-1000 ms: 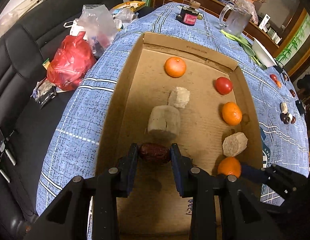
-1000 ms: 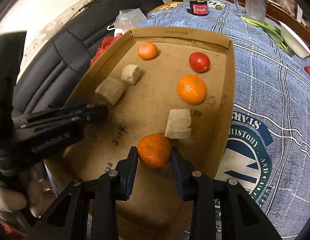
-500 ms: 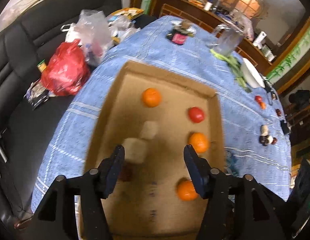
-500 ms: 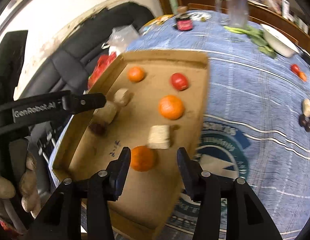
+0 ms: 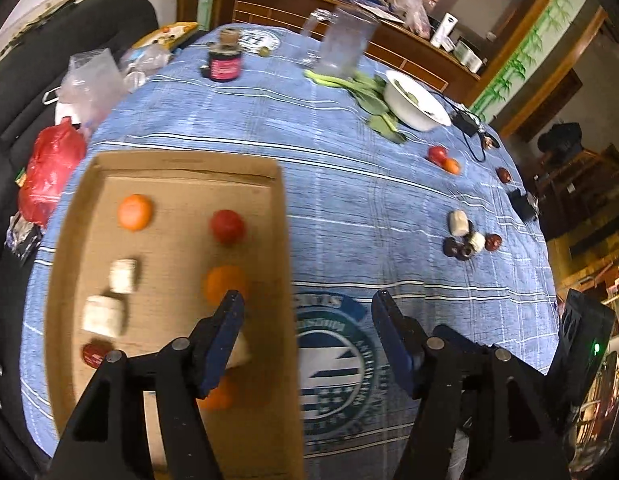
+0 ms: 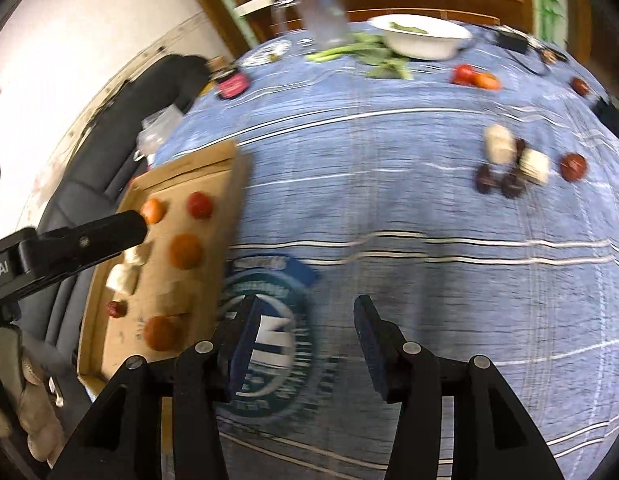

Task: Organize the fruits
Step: 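Withdraw both grippers from the tray back over the table, then grasp beige cylinder block with left gripper while right gripper grasps red date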

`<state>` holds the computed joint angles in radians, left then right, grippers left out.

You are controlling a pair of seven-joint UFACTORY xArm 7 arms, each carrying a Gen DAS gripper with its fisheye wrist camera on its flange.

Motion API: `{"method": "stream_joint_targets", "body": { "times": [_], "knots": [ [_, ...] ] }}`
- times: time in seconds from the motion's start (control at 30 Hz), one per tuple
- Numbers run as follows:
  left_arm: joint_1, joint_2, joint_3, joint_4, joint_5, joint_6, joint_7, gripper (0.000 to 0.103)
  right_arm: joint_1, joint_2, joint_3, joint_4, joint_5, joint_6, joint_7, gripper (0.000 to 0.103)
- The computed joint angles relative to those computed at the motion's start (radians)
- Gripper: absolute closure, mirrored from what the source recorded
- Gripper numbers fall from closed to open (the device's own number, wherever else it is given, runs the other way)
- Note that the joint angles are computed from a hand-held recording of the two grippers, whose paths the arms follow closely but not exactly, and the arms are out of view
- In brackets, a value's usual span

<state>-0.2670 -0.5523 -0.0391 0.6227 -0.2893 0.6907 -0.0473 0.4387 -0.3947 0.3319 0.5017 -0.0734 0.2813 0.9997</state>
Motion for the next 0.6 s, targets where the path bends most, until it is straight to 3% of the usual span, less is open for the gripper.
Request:
{"method": "stream_joint_targets", "body": {
  "times": [0.17,0.37,0.6],
  "knots": [
    [-0.033,0.061,-0.052,0.026,0.001,-0.022,-0.047,0.038,-0.013,-0.176,-0.109,-0.169,0.069,0.028,-0.037,0.051],
    [-0.083,0.175,-0.112,0.073,0.021,-0.063,-0.111,0.038,-0.120,-0.334,-0.192,-0.271,0.082,0.108,-0.124,0.051],
    [-0.156,0.368,-0.148,0.203,0.028,-0.143,-0.106,0.038,-0.217,-0.296,-0.290,-0.266,0.105,0.072,-0.311,0.051]
  ]
}}
